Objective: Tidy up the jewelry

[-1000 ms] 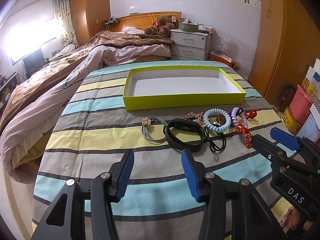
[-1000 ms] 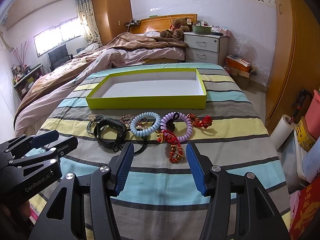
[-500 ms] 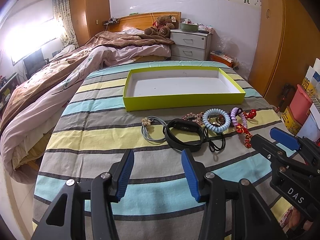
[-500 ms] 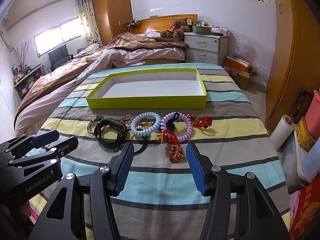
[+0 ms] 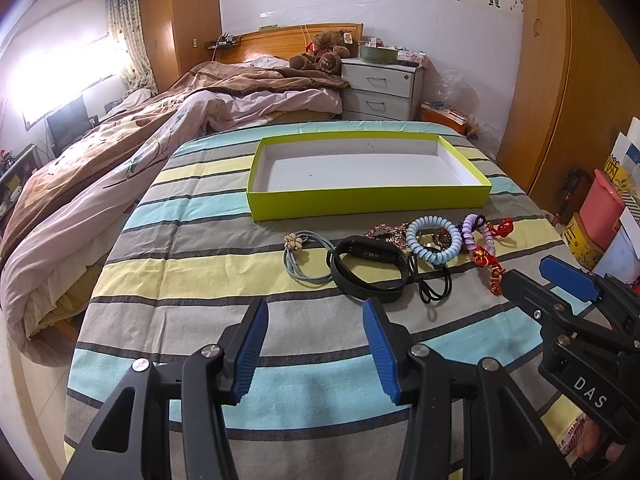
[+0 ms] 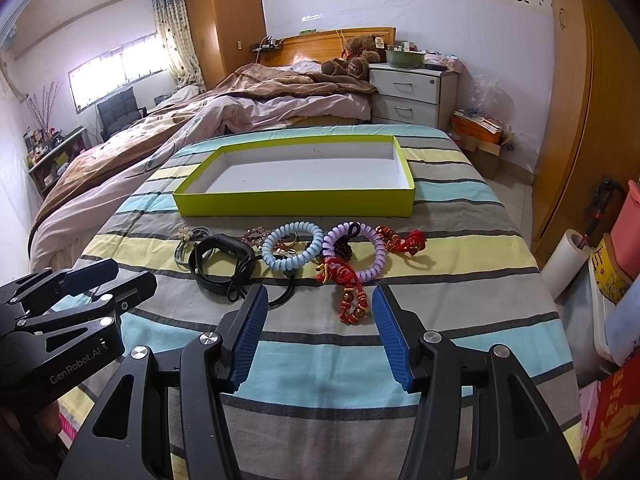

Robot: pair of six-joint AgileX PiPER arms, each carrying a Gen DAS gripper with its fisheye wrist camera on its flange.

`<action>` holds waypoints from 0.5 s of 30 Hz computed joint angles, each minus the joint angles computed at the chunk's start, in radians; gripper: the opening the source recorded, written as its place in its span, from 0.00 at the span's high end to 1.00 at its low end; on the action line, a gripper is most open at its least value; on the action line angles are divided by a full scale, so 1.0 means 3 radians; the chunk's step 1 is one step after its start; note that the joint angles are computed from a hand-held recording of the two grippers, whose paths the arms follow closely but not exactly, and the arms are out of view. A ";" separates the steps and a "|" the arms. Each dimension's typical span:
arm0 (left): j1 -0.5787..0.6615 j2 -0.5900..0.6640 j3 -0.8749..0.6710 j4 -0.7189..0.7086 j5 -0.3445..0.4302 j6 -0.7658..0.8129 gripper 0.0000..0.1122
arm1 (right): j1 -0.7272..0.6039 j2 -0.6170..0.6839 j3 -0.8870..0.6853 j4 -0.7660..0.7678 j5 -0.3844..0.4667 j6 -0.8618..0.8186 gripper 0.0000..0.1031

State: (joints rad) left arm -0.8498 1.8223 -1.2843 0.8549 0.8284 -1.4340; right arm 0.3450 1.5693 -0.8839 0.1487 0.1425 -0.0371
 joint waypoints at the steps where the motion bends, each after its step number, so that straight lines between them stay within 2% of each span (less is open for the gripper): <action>1: 0.0004 0.0005 0.0001 0.0002 -0.0008 0.0001 0.56 | -0.0004 0.0002 -0.0005 0.0063 0.0005 -0.0066 0.47; 15: 0.0017 0.0001 0.0012 -0.0010 -0.0024 0.0015 0.56 | 0.0000 0.0003 -0.0005 0.0034 0.0011 -0.0043 0.47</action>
